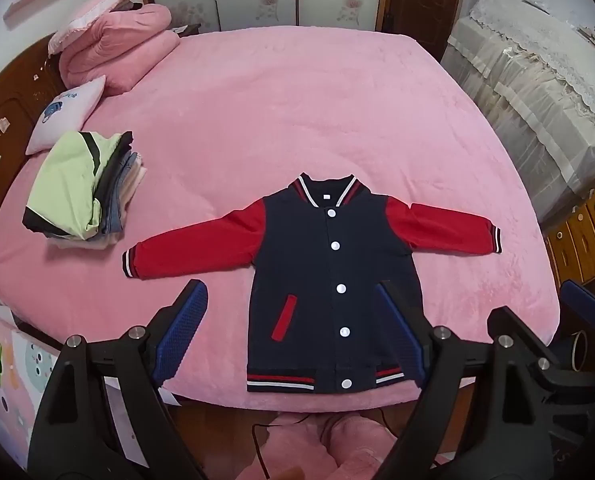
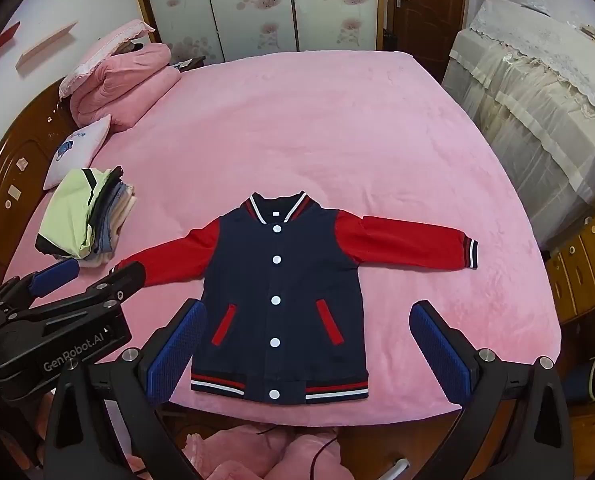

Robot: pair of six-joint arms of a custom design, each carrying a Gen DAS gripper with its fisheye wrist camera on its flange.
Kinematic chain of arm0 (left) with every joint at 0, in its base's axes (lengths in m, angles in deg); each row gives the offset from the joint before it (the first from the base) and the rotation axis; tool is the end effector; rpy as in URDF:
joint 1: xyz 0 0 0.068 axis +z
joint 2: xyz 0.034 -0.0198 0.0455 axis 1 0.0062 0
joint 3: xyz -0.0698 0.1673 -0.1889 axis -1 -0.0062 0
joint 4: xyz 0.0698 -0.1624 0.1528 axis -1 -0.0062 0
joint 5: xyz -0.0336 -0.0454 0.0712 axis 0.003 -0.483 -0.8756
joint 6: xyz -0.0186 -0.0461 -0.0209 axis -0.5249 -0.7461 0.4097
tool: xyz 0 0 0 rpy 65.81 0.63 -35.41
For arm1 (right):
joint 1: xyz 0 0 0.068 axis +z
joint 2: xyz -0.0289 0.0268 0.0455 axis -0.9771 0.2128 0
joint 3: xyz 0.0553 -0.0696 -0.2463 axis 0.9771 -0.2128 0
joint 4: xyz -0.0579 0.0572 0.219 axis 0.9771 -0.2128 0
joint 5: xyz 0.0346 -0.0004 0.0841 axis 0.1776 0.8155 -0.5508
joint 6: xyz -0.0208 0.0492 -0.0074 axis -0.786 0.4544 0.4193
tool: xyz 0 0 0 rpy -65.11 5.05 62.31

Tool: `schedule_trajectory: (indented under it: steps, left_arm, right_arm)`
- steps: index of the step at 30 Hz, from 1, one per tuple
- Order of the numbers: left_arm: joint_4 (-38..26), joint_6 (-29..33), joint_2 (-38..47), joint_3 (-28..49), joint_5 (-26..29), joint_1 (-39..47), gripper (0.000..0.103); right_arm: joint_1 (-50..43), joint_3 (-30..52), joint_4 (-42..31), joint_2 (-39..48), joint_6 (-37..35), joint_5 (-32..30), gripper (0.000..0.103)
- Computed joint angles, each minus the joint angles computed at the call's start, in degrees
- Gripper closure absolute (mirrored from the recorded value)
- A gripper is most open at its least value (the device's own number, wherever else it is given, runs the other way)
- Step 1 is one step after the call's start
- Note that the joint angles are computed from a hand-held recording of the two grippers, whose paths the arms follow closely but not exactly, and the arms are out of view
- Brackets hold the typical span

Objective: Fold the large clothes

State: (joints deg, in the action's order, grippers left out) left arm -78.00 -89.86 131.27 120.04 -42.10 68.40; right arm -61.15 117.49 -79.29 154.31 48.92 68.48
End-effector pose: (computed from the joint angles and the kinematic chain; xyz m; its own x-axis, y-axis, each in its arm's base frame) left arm 0.2186 -0.0783 0.3876 -0.8551 0.0266 -0.5177 0.0292 0.9996 0.0031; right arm 0.1793 0.0477 0.4149 -0.8510 0.0507 -0.5227 0.0438 0.9987 0.0257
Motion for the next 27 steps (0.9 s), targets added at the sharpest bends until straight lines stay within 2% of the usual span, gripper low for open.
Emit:
schedule_trajectory:
  steps: [4, 8, 13, 15, 27]
  left_arm:
    - [0.54, 0.36, -0.30, -0.32, 0.33, 0.33, 0.020]
    - [-0.95, 2.43, 0.76, 3.17, 2.55, 3.25, 0.020]
    - [-1.57, 2.10, 0.04, 3.62, 1.98, 2.77, 0.020]
    - [0.30, -0.25, -0.93, 0.51, 0.04, -0.24, 0.020]
    - [0.17, -0.60, -0.62, 1.77, -2.45, -2.83, 0.020]
  right_arm:
    - [-0.26, 0.06, -0.05, 0.15, -0.30, 0.14, 0.000]
    - [-0.19, 0.87, -0.56, 0.56, -0.53, 0.42, 0.000]
    - [-3.02, 2.91, -1.52, 1.34, -3.72, -0.34, 0.000]
    - [0.20, 1.87, -1.57, 0.54, -1.27, 2.34, 0.000]
    - [0.16, 4.11, -2.83, 1.46, -0.80, 3.48, 0.000]
